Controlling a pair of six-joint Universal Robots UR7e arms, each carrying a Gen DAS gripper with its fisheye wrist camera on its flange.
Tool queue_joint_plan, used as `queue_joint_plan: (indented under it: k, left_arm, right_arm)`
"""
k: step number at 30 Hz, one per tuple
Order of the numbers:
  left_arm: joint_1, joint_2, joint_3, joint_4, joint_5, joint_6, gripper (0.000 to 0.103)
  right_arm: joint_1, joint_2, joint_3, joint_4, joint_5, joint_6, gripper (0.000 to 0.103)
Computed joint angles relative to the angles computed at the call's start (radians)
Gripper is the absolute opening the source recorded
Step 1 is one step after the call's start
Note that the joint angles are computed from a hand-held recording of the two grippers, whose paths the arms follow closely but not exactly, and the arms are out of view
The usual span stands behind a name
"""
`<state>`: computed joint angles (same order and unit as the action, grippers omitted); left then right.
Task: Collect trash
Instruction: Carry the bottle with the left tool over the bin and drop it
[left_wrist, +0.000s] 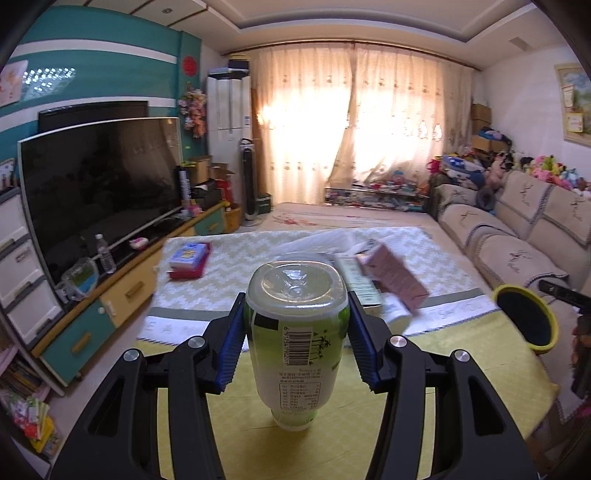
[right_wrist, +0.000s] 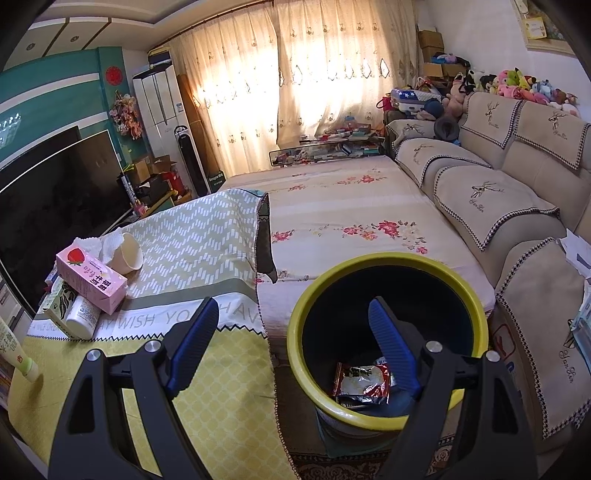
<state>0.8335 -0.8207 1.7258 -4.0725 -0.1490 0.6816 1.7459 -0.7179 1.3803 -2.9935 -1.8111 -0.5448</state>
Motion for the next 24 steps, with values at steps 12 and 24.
queue_joint_plan:
  k: [12, 24]
  left_arm:
    - [0.024, 0.051, -0.110, 0.449, -0.256, -0.271, 0.052]
    - [0.106, 0.317, -0.598, 0.956, -0.651, -0.400, 0.052]
  right_arm:
    - [-0.029, -0.044, 0.024, -0.077, -0.026, -0.011, 0.079]
    - [-0.082, -0.077, 0.013, -0.104, -0.056, 0.003, 0.079]
